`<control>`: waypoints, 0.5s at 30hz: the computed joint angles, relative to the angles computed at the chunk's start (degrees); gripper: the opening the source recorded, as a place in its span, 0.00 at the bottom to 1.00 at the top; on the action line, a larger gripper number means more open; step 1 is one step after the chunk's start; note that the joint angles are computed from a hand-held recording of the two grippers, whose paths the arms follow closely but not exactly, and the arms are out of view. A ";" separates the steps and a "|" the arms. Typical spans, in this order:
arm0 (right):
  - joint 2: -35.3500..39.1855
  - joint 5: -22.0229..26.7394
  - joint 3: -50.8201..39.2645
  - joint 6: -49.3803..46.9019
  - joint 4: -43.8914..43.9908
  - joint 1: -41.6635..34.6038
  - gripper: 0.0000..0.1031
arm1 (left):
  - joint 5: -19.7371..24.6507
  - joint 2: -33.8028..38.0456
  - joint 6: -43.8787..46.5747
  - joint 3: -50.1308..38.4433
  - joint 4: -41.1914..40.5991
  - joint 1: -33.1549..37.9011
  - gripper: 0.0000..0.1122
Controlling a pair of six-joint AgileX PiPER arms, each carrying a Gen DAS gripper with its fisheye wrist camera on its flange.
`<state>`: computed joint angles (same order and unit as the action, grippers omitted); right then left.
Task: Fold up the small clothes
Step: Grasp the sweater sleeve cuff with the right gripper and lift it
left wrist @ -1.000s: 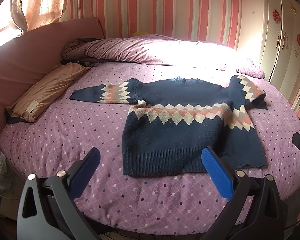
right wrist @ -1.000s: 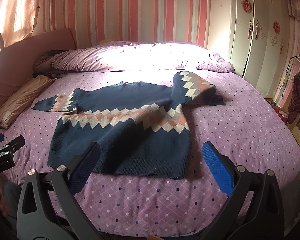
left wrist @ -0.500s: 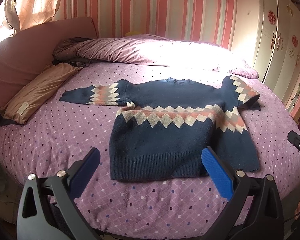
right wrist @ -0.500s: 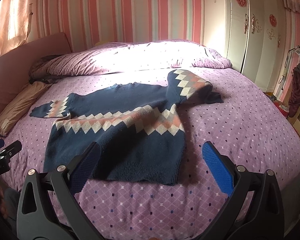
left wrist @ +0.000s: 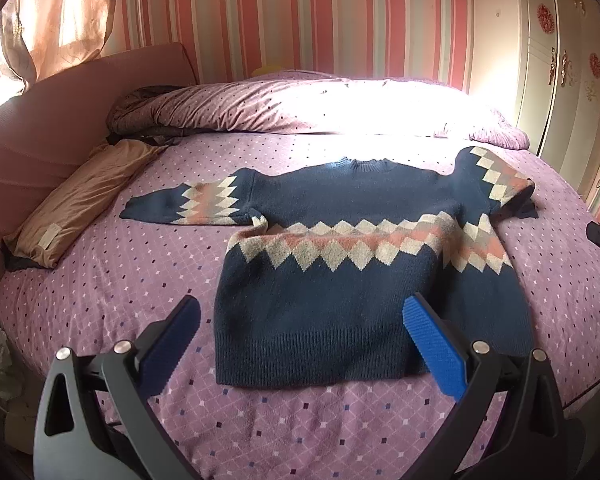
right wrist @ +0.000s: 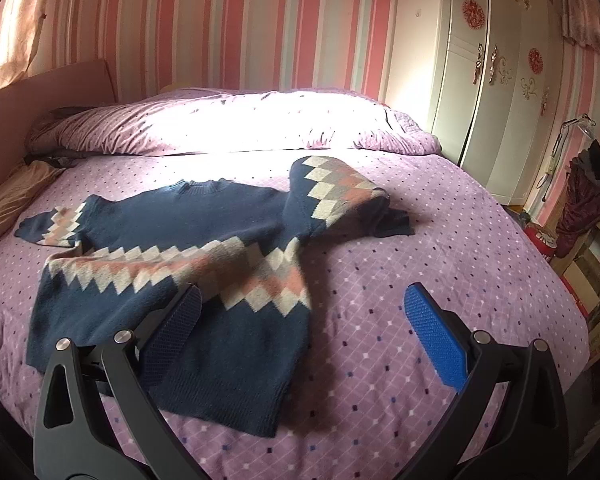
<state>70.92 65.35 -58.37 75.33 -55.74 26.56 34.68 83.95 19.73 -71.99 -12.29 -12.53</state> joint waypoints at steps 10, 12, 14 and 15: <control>2.44 -32.80 2.59 -23.63 12.64 -38.93 0.97 | -1.93 8.67 -17.02 -9.18 12.39 -12.04 0.90; 6.27 -39.32 0.57 -34.51 20.40 -47.73 0.97 | -2.68 10.30 -19.84 -10.73 14.68 -14.15 0.90; 11.67 -45.25 -2.09 -45.97 28.82 -55.18 0.97 | -2.81 12.20 -22.01 -12.44 16.24 -15.81 0.90; 15.19 -46.16 -4.54 -51.70 33.91 -58.02 0.97 | -2.66 13.15 -22.98 -13.34 16.88 -16.47 0.90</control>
<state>86.11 19.20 -62.91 23.64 -21.84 -31.46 32.03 97.10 -3.26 -85.33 4.59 -29.00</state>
